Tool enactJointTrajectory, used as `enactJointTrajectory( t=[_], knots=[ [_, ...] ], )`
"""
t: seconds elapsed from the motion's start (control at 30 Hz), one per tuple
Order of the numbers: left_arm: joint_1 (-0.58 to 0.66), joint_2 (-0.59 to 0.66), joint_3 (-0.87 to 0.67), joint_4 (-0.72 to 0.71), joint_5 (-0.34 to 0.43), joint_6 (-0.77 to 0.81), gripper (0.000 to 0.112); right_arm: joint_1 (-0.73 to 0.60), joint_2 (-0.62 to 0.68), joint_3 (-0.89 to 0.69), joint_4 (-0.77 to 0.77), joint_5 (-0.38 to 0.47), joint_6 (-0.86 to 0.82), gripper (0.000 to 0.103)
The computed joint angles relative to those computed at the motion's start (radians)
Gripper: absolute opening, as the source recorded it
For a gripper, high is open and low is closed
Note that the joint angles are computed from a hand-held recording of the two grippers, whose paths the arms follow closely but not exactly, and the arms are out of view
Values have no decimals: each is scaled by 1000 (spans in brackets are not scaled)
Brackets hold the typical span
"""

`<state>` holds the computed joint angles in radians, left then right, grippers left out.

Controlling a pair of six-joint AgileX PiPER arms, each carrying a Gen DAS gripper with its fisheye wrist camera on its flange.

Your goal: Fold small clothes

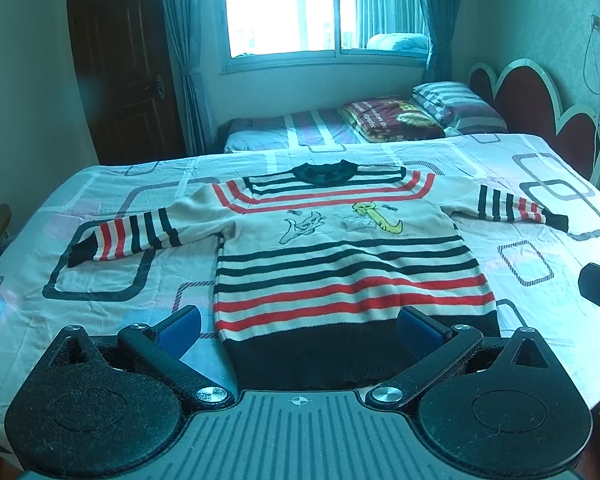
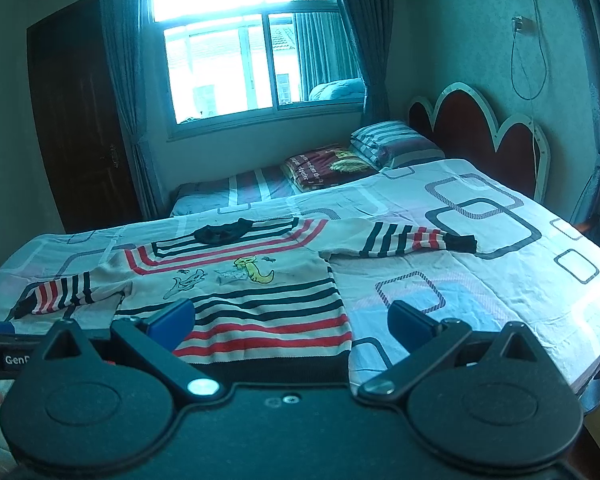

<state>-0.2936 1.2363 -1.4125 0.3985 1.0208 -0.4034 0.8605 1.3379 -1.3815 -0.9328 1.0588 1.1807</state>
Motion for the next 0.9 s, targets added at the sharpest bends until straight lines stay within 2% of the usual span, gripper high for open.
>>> enactJointTrajectory(
  t=[0.17, 0.4, 0.67, 0.8, 0.9],
  knots=[
    [12, 65, -40, -10, -20, -5, 103, -84, 28, -16, 32, -57, -51, 103],
    [5, 200, -131, 24, -54, -64, 103, -267, 101, -58, 145, -200, -186, 103],
    [3, 416, -331, 34, -44, -96, 103, -479, 215, -134, 320, -356, -379, 103],
    [5, 530, -442, 24, -35, -102, 103, -570, 302, -207, 412, -397, -486, 103],
    [0, 631, -560, 17, 5, -101, 103, -624, 365, -265, 445, -415, -537, 103]
  ],
)
